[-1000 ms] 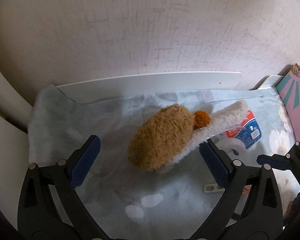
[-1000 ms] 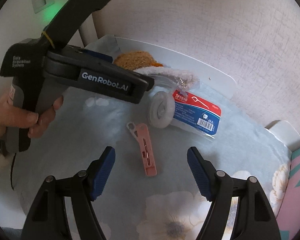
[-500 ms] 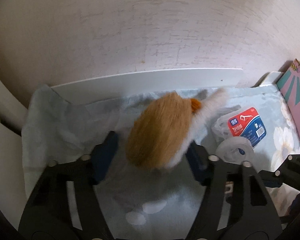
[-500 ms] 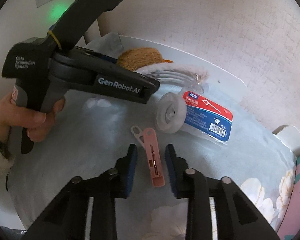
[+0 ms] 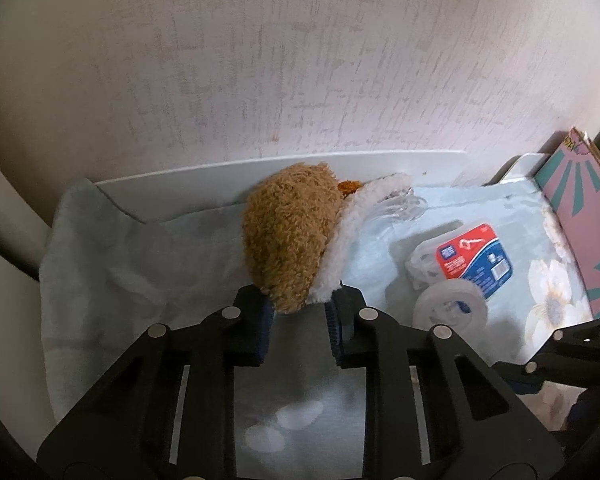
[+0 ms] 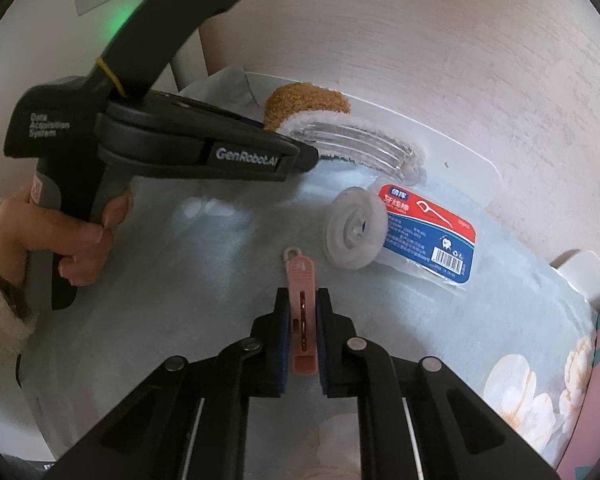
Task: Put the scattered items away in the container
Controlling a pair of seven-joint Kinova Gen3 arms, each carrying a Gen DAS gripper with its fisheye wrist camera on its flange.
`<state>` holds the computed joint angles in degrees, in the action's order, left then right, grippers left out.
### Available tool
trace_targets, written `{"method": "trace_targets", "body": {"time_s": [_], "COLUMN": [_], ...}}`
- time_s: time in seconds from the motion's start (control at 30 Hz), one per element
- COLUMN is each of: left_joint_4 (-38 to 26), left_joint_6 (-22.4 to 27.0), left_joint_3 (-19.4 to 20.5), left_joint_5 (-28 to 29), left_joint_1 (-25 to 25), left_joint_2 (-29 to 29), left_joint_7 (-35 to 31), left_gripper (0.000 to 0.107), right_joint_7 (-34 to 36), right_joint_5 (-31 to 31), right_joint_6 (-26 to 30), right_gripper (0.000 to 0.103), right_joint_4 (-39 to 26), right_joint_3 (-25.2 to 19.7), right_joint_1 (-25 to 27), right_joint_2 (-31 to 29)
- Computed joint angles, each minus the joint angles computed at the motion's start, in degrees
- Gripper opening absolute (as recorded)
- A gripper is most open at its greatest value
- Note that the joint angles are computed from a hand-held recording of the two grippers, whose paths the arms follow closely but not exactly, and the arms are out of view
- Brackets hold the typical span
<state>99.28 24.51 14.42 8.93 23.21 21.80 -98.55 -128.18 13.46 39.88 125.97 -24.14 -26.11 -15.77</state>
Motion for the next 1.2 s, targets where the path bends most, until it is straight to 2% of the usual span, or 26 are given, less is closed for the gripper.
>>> {"method": "trace_targets", "body": {"time_s": [0.13, 0.33, 0.53, 0.6, 0.8, 0.97, 1.13, 1.2], "left_joint_4": [-0.47, -3.33, -1.59, -0.69, 0.06, 1.07, 1.12, 1.02], "left_joint_6": [-0.86, -0.35, -2.34, -1.10, -1.88, -2.60, -1.75, -1.73], "left_joint_3": [1.55, 0.31, 2.12, 3.29, 4.85, 7.30, 7.30, 6.01], "left_joint_5": [1.94, 0.69, 1.57, 3.15, 7.31, 13.06, 16.27, 16.06], "left_joint_1": [-0.92, 1.72, 0.31, -2.48, -4.53, -7.67, -8.40, -7.06], "left_joint_2": [0.46, 1.99, 0.88, -0.88, -2.25, -4.03, -6.00, -6.63], "left_joint_7": [-1.39, 0.59, -0.99, -3.28, -6.57, -10.80, -13.78, -13.48], "left_gripper": [0.017, 0.017, 0.015, 0.015, 0.014, 0.014, 0.014, 0.014], "right_joint_7": [0.44, 1.72, 4.80, 5.28, 7.28, 8.88, 9.97, 11.02], "right_joint_5": [-0.54, -1.62, -3.36, -3.72, -5.66, -6.53, -7.11, -8.13], "right_joint_6": [-0.19, -0.45, -0.51, -0.53, -0.33, 0.27, 1.93, 3.40], "right_gripper": [0.011, 0.011, 0.011, 0.011, 0.011, 0.011, 0.011, 0.011], "right_joint_4": [0.22, 0.70, 1.12, 1.22, 1.52, 1.45, 0.76, 1.10], "right_joint_3": [0.53, 1.30, 2.57, 2.58, 3.50, 3.67, 3.38, 4.06], "right_joint_1": [-0.10, 0.14, 0.67, 1.04, 1.98, 2.89, 4.08, 4.03], "right_joint_2": [-0.34, -1.04, -1.94, -2.28, -3.81, -5.09, -7.31, -9.78]}}
